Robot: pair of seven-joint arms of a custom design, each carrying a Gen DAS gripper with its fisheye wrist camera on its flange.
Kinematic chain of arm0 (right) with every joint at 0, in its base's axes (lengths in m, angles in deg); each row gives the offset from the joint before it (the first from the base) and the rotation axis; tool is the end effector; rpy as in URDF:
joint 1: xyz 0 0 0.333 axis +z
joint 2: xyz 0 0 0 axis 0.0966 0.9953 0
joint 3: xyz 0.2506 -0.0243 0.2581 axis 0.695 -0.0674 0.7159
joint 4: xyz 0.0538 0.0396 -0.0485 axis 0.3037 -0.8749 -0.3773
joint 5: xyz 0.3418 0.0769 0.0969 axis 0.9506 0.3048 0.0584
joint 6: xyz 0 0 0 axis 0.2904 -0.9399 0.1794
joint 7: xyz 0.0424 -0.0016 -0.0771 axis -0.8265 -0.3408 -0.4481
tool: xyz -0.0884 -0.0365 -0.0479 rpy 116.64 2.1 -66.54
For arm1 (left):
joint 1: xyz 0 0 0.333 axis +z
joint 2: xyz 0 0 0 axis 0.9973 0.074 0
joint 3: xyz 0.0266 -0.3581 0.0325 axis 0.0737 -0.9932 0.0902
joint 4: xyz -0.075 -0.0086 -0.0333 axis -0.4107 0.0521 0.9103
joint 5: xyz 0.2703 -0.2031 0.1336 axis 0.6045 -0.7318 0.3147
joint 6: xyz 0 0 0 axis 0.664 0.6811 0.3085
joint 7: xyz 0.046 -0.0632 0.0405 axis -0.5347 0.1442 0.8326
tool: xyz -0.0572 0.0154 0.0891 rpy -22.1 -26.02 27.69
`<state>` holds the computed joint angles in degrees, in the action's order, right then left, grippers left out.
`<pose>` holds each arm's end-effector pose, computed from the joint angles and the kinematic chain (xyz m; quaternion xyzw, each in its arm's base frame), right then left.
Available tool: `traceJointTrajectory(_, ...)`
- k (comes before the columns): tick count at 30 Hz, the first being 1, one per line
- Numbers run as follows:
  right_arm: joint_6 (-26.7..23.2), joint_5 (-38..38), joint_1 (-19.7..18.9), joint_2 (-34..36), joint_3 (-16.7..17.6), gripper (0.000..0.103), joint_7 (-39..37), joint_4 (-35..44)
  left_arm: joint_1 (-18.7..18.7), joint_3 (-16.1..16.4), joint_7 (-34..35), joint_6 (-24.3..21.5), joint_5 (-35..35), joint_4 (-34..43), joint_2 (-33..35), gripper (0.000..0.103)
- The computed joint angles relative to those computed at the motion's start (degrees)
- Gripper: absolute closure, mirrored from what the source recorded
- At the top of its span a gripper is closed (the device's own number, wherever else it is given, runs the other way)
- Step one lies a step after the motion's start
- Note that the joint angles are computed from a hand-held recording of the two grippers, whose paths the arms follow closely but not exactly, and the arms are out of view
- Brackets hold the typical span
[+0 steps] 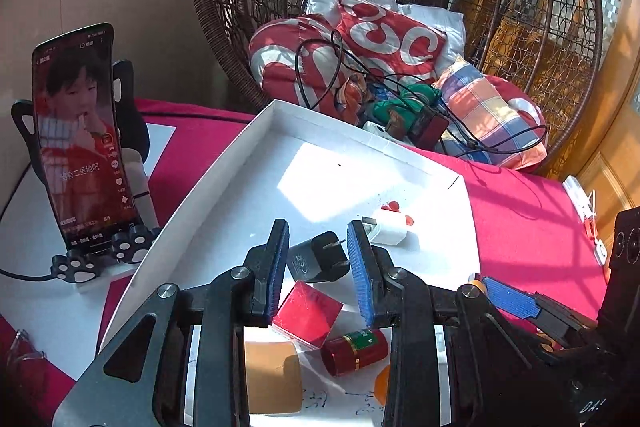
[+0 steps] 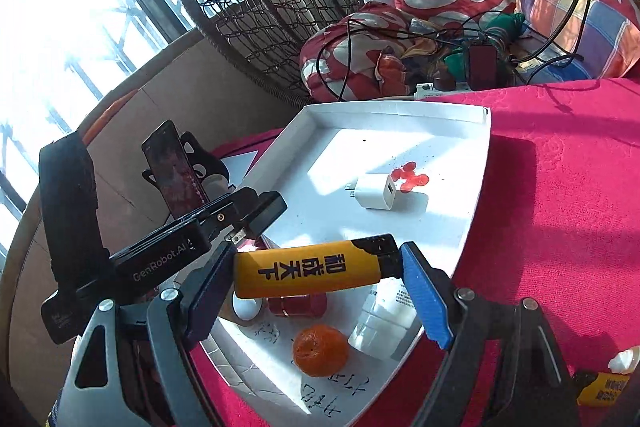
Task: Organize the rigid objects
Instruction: 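Carry the black charger with the left tool while the right tool carries the yellow tube to the tray, then release the black charger into the tray while the right tool releases the yellow tube, then grasp the blue binder clip with the left tool while the right tool grasps the red harmonica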
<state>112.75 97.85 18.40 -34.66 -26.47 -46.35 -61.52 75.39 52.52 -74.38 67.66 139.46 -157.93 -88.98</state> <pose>0.5772 0.2050 0.5122 -0.7930 0.4037 0.0607 0.4521 0.4840 -0.2341 0.5585 -0.7947 0.4502 -0.3082 0.2659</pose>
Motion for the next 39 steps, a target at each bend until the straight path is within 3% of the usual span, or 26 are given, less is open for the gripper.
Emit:
traceJointTrajectory(2,0.1,-0.1,0.2,0.5,0.2,0.02,0.4,0.1,0.1,0.2,-0.4,-0.2,-0.4,0.1,0.0,0.067)
traceJointTrajectory(4,-0.4,0.6,0.0,0.9,0.2,0.02,0.9,0.2,0.2,-0.1,-1.9,-0.8,0.7,0.0,-0.3,0.044)
traceJointTrajectory(5,-1.2,1.1,-0.3,1.0,0.1,0.019,1.3,0.2,0.1,-0.4,-3.6,-1.7,1.9,-0.1,-0.6,0.021)
traceJointTrajectory(6,-1.7,1.7,-0.6,1.1,0.1,0.018,1.6,0.1,0.1,-0.8,-5.7,-2.6,3.5,-0.2,-1.0,0.01)
traceJointTrajectory(7,-2.0,3.1,-1.0,0.9,0.0,0.01,1.4,-0.2,0.1,-1.1,-8.0,-3.5,5.1,-0.3,-1.5,0.009)
traceJointTrajectory(8,-1.9,5.0,-1.4,0.6,-0.1,0.0,0.7,-0.8,-0.1,-1.5,-9.6,-4.7,6.1,-0.3,-1.8,0.009)
traceJointTrajectory(10,-2.6,8.0,-2.1,0.1,-0.4,0.0,-0.3,-1.5,-0.8,-2.6,-12.0,-9.2,6.9,0.5,-2.2,0.009)
traceJointTrajectory(15,-4.8,14.9,-3.9,-3.0,-1.9,0.0,-4.2,-4.8,-2.7,-5.2,-22.2,-14.1,13.4,0.6,-4.4,0.009)
traceJointTrajectory(23,-8.4,22.3,-6.4,-8.5,-5.9,0.0,-12.3,-10.5,-6.7,-7.4,-30.7,-10.5,21.6,0.8,-4.7,0.009)
traceJointTrajectory(26,-5.3,23.8,-6.5,-10.2,-6.6,0.0,-20.4,-11.8,-7.6,-7.4,-32.1,-8.5,22.1,-0.3,-5.6,0.009)
traceJointTrajectory(31,1.7,26.4,-5.9,-12.0,-6.9,0.0,-34.5,-13.9,-8.9,-9.3,-33.0,-14.0,20.7,-2.8,-7.5,0.009)
traceJointTrajectory(37,11.4,17.5,-4.0,-10.4,-5.5,0.0,-35.7,-14.7,-9.4,-8.8,-32.6,-12.4,18.7,-3.5,-6.5,0.009)
traceJointTrajectory(39,12.4,15.0,-3.3,-10.1,-5.1,0.0,-36.4,-15.3,-9.5,-8.6,-32.2,-11.7,18.6,-3.0,-5.8,0.009)
